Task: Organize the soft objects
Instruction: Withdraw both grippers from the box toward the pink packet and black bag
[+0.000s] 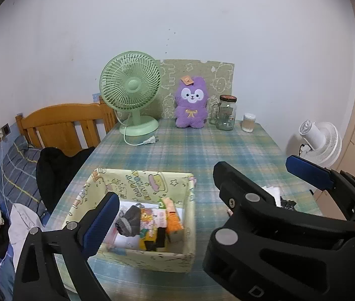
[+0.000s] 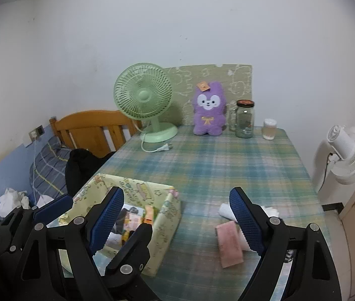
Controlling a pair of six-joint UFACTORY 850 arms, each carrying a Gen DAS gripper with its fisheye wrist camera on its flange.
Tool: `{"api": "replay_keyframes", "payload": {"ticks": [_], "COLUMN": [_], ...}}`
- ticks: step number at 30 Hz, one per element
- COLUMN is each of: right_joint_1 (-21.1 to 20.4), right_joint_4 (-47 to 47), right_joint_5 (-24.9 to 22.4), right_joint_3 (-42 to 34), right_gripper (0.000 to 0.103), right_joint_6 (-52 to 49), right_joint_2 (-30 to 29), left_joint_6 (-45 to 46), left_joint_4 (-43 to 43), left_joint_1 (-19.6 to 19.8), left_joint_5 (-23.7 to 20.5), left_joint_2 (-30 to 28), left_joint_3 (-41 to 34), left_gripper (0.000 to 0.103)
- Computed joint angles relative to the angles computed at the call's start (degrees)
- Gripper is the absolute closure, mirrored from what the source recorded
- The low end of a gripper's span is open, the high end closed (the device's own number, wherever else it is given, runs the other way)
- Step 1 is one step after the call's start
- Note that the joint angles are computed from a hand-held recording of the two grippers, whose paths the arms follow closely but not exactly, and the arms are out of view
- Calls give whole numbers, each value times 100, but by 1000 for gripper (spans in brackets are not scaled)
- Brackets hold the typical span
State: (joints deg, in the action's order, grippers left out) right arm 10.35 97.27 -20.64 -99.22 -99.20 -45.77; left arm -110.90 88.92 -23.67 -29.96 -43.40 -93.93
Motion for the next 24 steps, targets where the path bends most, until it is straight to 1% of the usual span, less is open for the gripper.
{"api": "replay_keyframes", "payload": {"ticks": [12, 18, 21, 24], "right_joint_1": [-274, -400, -436, -475], "right_joint_4": [794, 936, 1278, 1465], "right_joint_5": [7, 54, 95, 129], "right_joint_3": [322, 316, 355, 372], "right_gripper": [14, 14, 14, 14], "right_joint_6": [-748, -889, -1229, -1409], "right_joint_2": [139, 40, 2, -50], "left_joint_6": [195, 384, 339, 317], "left_joint_4": [-75, -181, -207, -214], "left_joint_1": [-228, -336, -376, -386], "left_joint_5": [-19, -60, -106, -30], "left_joint_2": [-300, -579, -716, -830], "left_joint_3": [-413, -732, -870, -969], "left_gripper": [3, 3, 3, 3]}}
